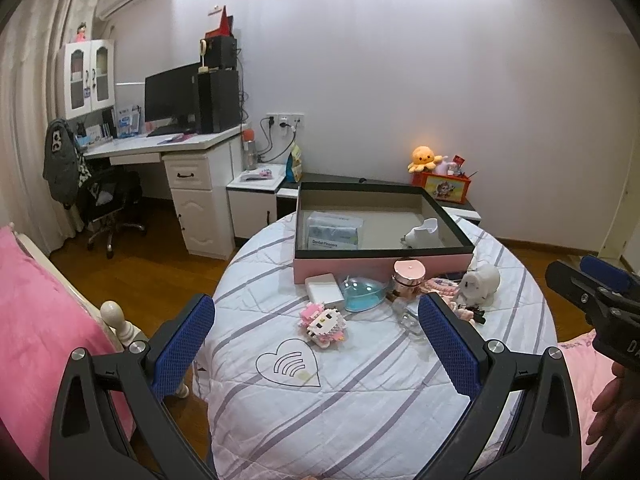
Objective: Organize rigid objects
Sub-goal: 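Withdraw both open tools from the tray back over the table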
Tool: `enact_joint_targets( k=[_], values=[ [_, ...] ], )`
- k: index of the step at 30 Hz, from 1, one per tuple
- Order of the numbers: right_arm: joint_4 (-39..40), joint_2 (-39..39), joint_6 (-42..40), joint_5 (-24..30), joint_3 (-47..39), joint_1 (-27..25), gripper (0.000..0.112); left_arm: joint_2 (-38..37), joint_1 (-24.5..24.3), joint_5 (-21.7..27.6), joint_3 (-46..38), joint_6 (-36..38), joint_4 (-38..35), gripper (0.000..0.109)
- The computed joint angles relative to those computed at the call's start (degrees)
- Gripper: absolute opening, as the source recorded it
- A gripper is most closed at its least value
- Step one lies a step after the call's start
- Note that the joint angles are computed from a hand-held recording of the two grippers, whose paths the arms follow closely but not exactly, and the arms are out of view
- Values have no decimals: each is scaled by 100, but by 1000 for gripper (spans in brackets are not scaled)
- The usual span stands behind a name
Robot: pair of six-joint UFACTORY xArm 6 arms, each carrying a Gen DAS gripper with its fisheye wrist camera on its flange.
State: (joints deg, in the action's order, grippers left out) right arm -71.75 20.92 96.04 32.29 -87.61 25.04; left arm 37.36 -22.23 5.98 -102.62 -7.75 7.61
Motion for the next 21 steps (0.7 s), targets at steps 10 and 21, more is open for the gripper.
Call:
enact_joint_targets(
  k=[10,21],
  values=[
    [39,-12,12,32,13,22,86,-60,0,-54,82,-168,195,103],
    [648,237,-394,-67,40,-151,86,306,44,474,-340,-82,78,103]
  ],
)
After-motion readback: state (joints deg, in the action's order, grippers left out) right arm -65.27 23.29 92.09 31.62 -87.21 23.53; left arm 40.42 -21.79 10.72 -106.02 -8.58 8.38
